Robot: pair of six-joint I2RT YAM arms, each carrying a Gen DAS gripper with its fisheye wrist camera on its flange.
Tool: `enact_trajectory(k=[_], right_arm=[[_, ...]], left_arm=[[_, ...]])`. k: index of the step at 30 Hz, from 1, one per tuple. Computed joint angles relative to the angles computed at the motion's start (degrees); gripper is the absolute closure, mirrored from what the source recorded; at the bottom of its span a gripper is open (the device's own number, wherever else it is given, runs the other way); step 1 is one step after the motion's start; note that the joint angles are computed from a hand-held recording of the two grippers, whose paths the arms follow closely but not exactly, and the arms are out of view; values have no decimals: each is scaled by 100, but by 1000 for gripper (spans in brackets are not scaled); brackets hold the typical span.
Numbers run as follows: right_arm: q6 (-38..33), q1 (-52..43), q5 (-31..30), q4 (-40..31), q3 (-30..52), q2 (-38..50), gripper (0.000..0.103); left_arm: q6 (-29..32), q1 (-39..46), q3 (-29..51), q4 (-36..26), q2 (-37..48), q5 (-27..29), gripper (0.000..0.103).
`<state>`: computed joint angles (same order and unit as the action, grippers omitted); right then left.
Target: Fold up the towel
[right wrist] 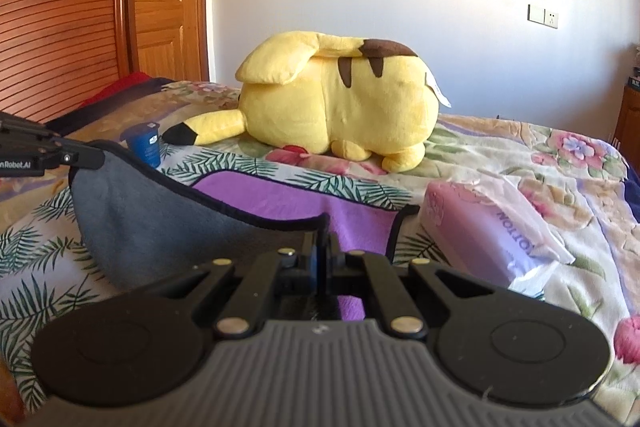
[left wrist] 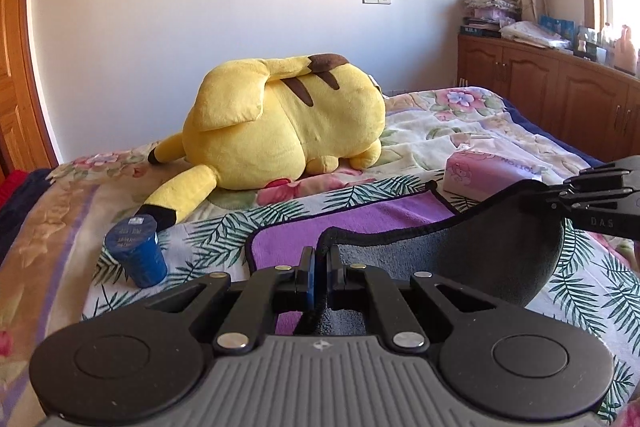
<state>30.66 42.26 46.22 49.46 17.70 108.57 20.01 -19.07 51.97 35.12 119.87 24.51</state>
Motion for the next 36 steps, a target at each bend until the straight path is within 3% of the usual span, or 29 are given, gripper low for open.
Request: enact_trajectory(k=[17,36], right_arm=[[-659,-386,-155,267,7,-225,99],[-1629,-1089,-440,688,294,-74,99]], left_arm=[[309,-142,325,-140,-38,-139,103],[-121,-336,1381,-224,622,-471,103]])
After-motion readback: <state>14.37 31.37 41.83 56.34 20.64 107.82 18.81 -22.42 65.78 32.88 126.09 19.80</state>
